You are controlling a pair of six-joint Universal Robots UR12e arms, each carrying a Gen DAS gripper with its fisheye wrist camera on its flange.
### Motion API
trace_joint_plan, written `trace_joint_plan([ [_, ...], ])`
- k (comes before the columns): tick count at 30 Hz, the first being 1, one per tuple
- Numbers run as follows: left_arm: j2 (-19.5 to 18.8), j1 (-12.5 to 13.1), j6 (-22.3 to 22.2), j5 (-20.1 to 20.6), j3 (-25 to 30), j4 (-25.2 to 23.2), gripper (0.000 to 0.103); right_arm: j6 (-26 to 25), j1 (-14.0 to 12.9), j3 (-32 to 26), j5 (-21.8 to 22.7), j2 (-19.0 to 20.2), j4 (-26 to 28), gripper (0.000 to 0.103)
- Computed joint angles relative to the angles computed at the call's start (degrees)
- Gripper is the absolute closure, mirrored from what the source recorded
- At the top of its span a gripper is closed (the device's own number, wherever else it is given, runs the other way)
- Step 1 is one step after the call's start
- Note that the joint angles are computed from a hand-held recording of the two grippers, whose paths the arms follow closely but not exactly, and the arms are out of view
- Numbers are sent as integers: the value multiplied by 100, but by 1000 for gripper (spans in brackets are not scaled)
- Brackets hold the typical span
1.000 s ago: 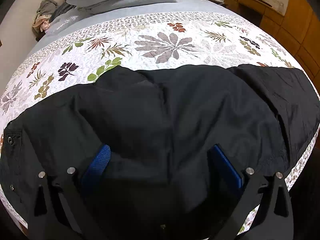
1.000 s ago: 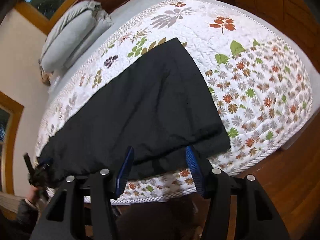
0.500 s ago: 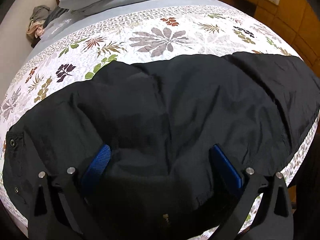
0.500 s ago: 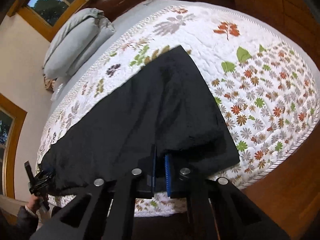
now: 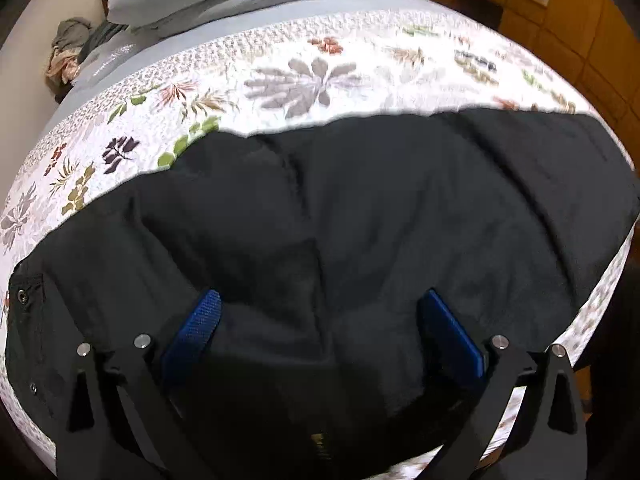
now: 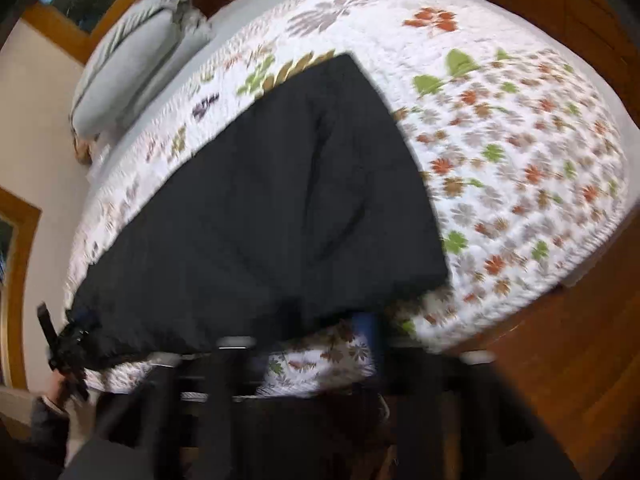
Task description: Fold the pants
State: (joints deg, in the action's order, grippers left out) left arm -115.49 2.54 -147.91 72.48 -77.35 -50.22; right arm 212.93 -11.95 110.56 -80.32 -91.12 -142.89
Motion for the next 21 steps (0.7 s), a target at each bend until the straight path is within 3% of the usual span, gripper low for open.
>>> trace_joint_plan([
  [3, 106, -11, -63, -393, -109, 327, 2, 282, -112, 232, -98, -185, -425, 36],
  [7, 172, -137, 157, -577, -178, 304, 2, 957, -474, 588, 627, -232, -1028, 36],
  [11, 188, -249, 369, -479, -249, 335, 2, 1208, -560, 809, 777, -196, -1363, 36],
  [21, 114, -290, 193, -397, -163, 97, 2, 1899, -705, 1167, 1492, 94, -2649, 36],
])
